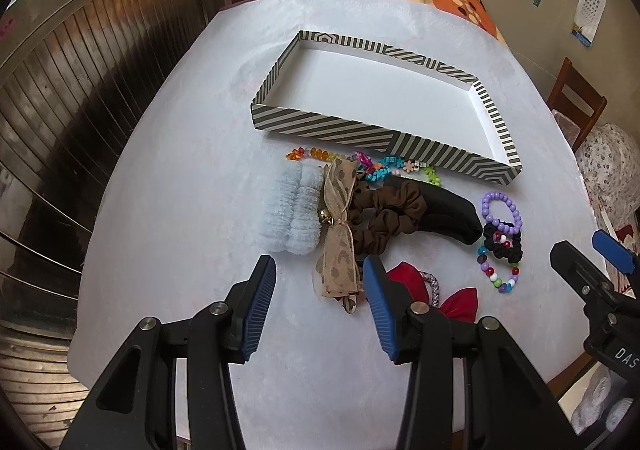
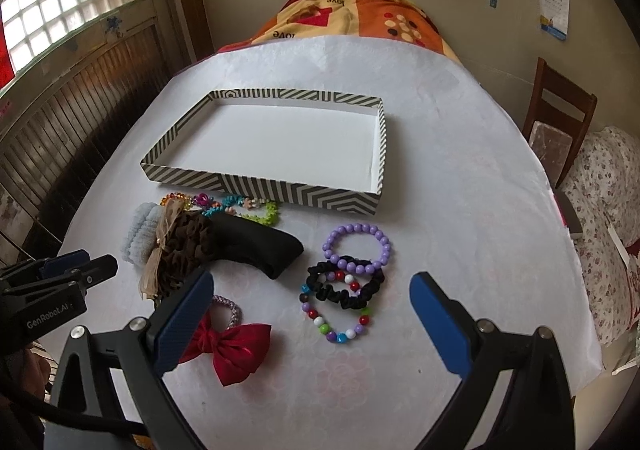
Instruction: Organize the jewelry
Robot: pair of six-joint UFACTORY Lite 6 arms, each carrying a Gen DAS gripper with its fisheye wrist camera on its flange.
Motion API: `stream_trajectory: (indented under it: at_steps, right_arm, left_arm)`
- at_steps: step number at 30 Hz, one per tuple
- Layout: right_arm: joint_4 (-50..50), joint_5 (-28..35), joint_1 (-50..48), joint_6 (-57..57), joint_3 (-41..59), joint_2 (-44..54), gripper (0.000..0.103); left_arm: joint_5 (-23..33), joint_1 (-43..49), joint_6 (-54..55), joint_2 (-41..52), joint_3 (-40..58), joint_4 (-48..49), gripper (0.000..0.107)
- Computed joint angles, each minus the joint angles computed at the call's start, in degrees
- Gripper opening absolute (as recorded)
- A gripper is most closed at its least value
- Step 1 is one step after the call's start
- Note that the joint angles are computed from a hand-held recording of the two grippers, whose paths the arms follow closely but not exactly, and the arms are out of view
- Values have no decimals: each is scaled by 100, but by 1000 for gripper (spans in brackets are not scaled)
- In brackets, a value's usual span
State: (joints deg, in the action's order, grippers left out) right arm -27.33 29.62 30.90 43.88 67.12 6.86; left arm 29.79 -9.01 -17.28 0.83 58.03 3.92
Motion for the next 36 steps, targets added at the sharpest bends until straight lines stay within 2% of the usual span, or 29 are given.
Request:
stream_trajectory:
  at_steps: [3,13,24,29,33,36]
  right_arm:
    - [271,127,-20,-300,102,59,101]
    - [573,-247,-318,-706,-97,16,101]
    - [1018,-437,-797,-1323,-248,88,101]
    - [1961,-616,-1156,-2568,-312,148,100]
    - [2626,-636,-1563,-3490,-135,432,91]
    - [3191,-727,-1842,-4183,138,791,80]
  left_arm:
    - [-4,18,28,35,10,-38,37]
    - [19,378,443,203,48,-373,37]
    - [324,1193,2171,766,447,-1966,37]
    - [560,1454,2657,1394,941,-2589,37]
    - [640,1546,2837,1848,1291,-2793,37]
    - [692,1514,2892,2150,1534,-2720,37]
